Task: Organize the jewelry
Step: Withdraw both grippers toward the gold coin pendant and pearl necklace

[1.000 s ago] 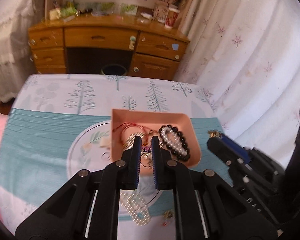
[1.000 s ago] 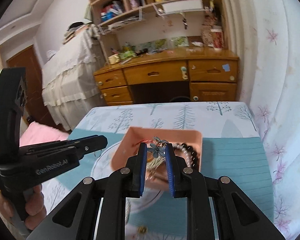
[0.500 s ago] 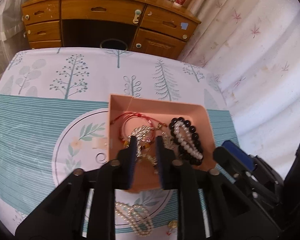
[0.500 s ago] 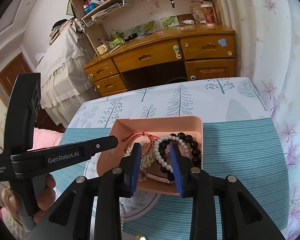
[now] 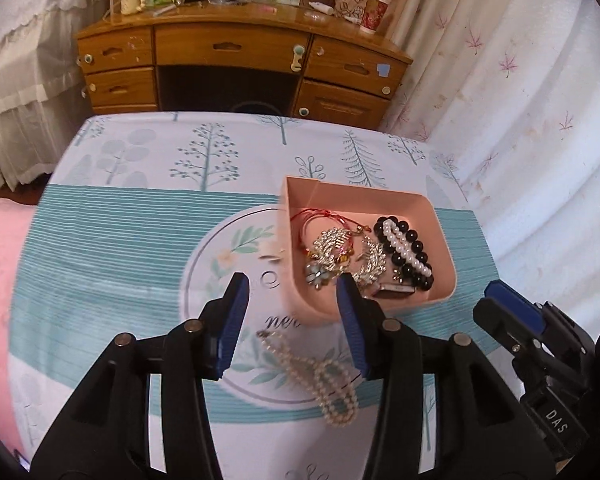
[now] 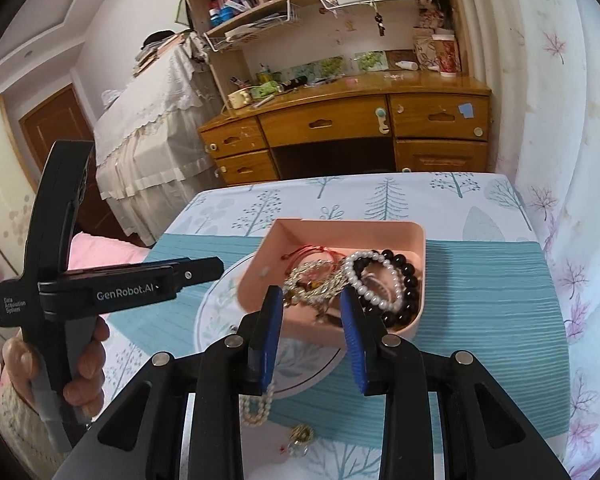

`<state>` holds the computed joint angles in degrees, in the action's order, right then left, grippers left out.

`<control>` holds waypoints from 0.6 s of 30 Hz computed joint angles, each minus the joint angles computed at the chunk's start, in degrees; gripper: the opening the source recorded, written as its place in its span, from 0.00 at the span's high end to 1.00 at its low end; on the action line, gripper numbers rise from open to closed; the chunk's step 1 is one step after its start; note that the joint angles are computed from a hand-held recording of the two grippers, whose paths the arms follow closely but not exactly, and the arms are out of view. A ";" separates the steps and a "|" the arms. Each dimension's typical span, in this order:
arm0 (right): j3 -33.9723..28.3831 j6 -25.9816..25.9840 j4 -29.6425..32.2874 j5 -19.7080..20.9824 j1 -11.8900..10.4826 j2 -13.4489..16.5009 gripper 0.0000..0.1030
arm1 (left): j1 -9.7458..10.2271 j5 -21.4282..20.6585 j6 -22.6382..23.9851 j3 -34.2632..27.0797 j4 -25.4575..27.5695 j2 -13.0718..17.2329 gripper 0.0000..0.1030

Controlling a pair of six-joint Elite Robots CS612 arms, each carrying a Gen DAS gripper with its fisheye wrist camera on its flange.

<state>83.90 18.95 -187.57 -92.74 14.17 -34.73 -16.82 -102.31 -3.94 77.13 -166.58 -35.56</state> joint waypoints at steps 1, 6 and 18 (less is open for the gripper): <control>0.41 -0.06 -0.05 0.08 0.10 -0.28 0.71 | 0.05 0.25 0.21 0.71 -0.41 -0.49 0.59; 1.97 -1.03 1.50 -0.45 0.88 -1.64 0.71 | -0.02 1.49 1.53 3.76 -2.00 -2.53 0.59; 4.54 -1.73 4.78 0.77 1.61 -3.27 0.71 | -1.44 5.83 3.52 11.21 -8.40 -5.73 0.59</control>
<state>88.45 17.22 -182.80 -91.97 15.78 -37.99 -18.27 -96.49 -0.42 88.34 -174.98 -41.29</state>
